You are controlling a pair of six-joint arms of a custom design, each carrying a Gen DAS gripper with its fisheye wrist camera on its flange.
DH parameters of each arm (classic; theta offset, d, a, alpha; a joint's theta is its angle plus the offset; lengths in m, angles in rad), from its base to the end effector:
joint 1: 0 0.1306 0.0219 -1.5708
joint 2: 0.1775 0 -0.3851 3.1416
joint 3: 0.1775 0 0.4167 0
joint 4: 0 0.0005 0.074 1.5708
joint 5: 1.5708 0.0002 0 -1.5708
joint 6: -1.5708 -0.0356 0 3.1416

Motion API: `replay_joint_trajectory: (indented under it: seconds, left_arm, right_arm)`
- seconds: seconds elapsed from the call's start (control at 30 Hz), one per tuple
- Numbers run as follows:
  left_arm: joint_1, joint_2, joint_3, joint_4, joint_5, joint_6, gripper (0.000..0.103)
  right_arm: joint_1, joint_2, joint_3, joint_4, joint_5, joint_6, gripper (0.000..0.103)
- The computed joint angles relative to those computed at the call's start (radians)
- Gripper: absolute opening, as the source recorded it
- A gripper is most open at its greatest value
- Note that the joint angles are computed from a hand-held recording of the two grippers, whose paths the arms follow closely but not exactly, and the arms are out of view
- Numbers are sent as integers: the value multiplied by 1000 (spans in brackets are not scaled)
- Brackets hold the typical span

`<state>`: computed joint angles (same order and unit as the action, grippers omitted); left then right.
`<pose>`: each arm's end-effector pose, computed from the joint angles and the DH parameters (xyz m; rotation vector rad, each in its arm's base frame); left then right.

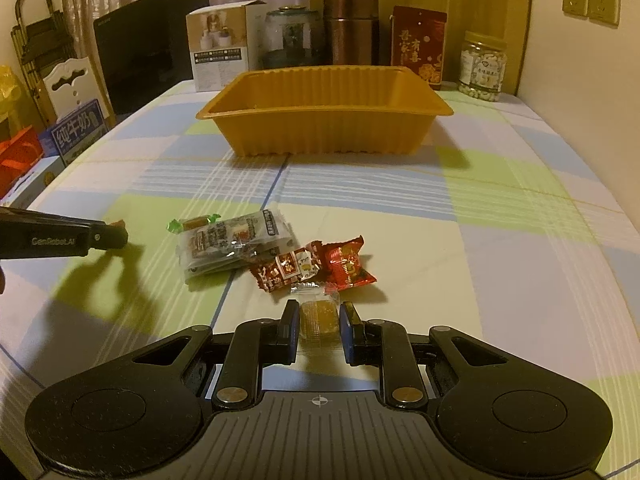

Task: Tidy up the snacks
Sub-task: 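Carry the red candy and cake packet over the orange tray with both tools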

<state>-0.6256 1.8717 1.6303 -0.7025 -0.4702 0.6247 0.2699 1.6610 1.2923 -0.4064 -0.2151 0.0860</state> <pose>0.5488 -0.3771 0.2871 -0.1829 2.3704 0.0107 0.5668 0.1642 0.2755 -0.5202 2.2907 0.3428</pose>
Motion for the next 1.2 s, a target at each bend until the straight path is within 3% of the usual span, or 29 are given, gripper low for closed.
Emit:
replay_joint_trajectory:
  seconds: [0.33, 0.63, 0.9, 1.2]
  left_arm:
    - [-16, 7, 62, 5, 30, 14, 22]
    - [-11, 62, 196, -21, 47, -33, 22]
    - [26, 135, 363, -36, 82, -107, 22]
    - [78, 274, 635, -129, 138, -145, 22]
  right_arm:
    - [-3, -14, 23, 0, -20, -49, 21]
    - [-17, 18, 118, -17, -43, -74, 21]
    - [-34, 128, 341, -99, -74, -94, 21]
    - [-44, 315, 677, -234, -110, -104, 21]
